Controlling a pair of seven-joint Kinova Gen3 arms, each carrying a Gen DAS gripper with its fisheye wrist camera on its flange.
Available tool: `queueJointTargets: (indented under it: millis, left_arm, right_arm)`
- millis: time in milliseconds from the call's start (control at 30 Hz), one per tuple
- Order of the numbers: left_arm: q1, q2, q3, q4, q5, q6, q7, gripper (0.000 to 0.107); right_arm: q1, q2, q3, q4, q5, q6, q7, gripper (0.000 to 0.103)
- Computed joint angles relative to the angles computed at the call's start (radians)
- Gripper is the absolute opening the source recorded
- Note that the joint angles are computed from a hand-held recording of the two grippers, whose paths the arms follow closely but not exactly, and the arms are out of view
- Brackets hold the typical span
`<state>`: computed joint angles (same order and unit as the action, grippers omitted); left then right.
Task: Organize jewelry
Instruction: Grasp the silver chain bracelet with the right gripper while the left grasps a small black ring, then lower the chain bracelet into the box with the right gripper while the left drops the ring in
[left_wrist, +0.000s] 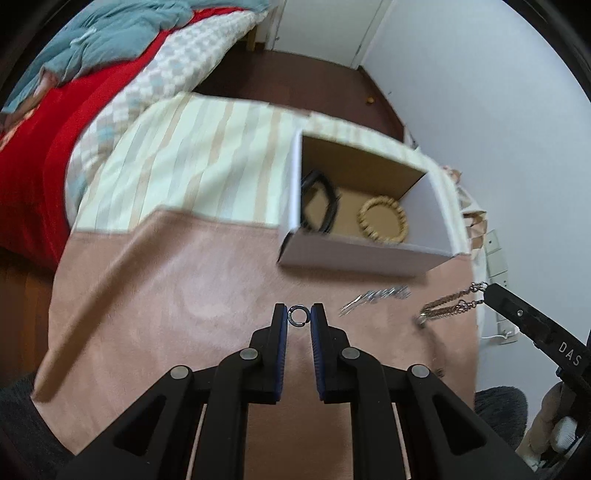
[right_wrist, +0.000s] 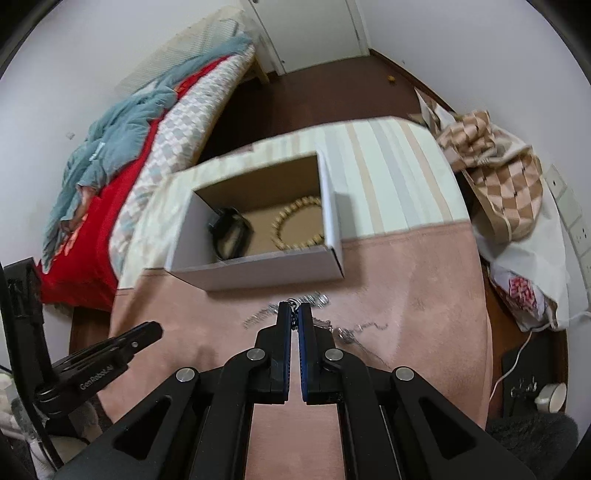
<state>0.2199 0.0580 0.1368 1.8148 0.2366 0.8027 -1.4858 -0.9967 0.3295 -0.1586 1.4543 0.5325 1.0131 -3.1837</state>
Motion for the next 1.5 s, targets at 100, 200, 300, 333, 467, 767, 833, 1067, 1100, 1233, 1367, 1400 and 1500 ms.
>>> queueJointTargets:
  millis: [100, 200, 300, 333, 467, 767, 833, 1067, 1100, 1233, 1367, 1400, 1500]
  left_arm:
    - [0.003, 0.015, 0.007, -0.066, 0.008, 0.018, -0.016, 0.01]
    - [0.005, 0.045, 0.013, -0.139, 0.023, 0.034, -0.036, 0.01]
    - [0.005, 0.096, 0.016, -0.22, 0.034, 0.052, -0.052, 0.01]
    - [0.006, 0.119, 0.018, -0.25, 0.032, 0.061, -0.054, 0.01]
    - [-0.001, 0.228, 0.025, -0.374, 0.046, 0.127, -0.068, 0.01]
    - [0.037, 0.44, 0.018, -0.618, -0.005, 0.262, -0.033, 0.01]
    - [0.045, 0.473, 0.012, -0.666, -0.019, 0.296, -0.009, 0.011]
    - [0.08, 0.501, -0.011, -0.728, -0.078, 0.328, 0.041, 0.043]
    - [0.088, 0.495, -0.015, -0.722, -0.091, 0.317, 0.048, 0.062]
    - [0.108, 0.445, -0.031, -0.668, -0.146, 0.271, 0.073, 0.071]
    - [0.137, 0.393, -0.058, -0.602, -0.227, 0.227, 0.125, 0.093]
    - [0.149, 0.377, -0.068, -0.577, -0.257, 0.212, 0.146, 0.1]
    - [0.184, 0.334, -0.087, -0.507, -0.35, 0.181, 0.21, 0.102]
  right_arm:
    - [0.005, -0.009, 0.0, -0.049, 0.013, 0.022, 0.046, 0.004]
    - [0.021, -0.004, 0.004, -0.117, 0.02, 0.052, 0.118, 0.004]
    - [0.046, 0.019, 0.015, -0.194, 0.013, 0.077, 0.208, 0.004]
    - [0.056, 0.031, 0.02, -0.219, 0.005, 0.084, 0.239, 0.004]
    - [0.109, 0.089, 0.04, -0.296, -0.059, 0.095, 0.356, 0.004]
    - [0.213, 0.207, 0.079, -0.361, -0.227, 0.063, 0.527, 0.004]
    - [0.23, 0.228, 0.08, -0.372, -0.254, 0.058, 0.566, 0.004]
    - [0.283, 0.264, 0.072, -0.396, -0.378, 0.062, 0.665, 0.006]
    - [0.277, 0.267, 0.079, -0.403, -0.379, 0.078, 0.666, 0.008]
    - [0.249, 0.247, 0.102, -0.389, -0.361, 0.098, 0.642, 0.027]
    - [0.211, 0.238, 0.119, -0.4, -0.316, 0.155, 0.602, 0.048]
    - [0.2, 0.237, 0.122, -0.403, -0.303, 0.172, 0.588, 0.054]
    - [0.168, 0.241, 0.13, -0.415, -0.264, 0.222, 0.552, 0.08]
